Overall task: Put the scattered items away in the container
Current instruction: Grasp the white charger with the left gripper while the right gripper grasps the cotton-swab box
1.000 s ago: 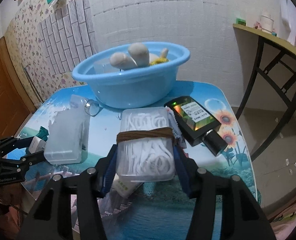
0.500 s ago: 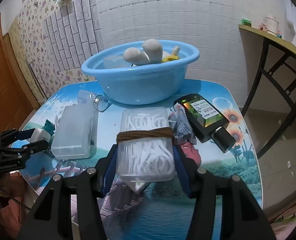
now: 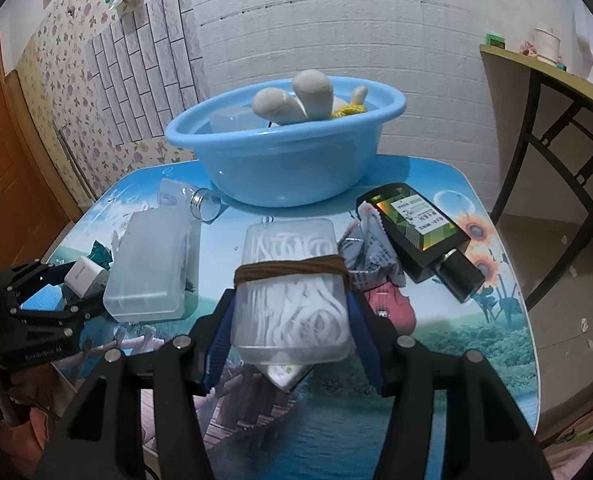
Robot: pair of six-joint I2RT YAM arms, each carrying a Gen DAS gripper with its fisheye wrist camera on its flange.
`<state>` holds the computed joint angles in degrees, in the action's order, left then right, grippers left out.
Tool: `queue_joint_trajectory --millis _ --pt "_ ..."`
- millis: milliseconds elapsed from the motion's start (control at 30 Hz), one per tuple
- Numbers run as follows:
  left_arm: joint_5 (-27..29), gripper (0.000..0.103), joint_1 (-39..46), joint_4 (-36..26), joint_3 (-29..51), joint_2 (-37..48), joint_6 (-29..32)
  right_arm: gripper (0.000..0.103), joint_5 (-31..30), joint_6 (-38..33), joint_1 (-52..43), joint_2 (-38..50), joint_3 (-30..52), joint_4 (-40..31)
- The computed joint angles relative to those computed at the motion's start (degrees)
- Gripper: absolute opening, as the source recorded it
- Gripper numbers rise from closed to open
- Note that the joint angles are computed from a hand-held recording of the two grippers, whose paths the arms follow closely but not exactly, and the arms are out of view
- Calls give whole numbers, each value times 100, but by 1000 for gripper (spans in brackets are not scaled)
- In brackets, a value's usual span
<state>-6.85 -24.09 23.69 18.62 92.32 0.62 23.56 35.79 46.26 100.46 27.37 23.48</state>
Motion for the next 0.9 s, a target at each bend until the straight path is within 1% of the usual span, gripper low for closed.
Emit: queue_joint_trajectory --millis 33,133,167,200,267,400,633,767,900 --pt "-7 63 -2 34 -16 1 7 60 24 18 9 15 16 -25" --pt "54 63 43 100 -63 -27 -8 60 3 17 -5 67 20 12" --pt "115 63 88 104 -54 -22 0 60 -30 -2 -2 78 -1 67" --pt "259 62 172 96 -91 -105 -10 53 -3 -10 24 72 -18 91" --pt "456 62 296 76 -175 -322 -79 53 139 -53 118 15 -25 39" --pt "637 62 497 -261 -244 -992 -178 53 332 -114 228 -310 -180 91" --pt "480 62 387 -846 -102 -1843 -482 53 536 -86 379 -956 -562 365" --pt "296 62 257 -1120 177 -2125 -633 53 297 -200 219 -1152 -626 492" --pt "444 62 333 -1319 479 -2445 -819 53 -71 -265 -55 -1084 -522 664"
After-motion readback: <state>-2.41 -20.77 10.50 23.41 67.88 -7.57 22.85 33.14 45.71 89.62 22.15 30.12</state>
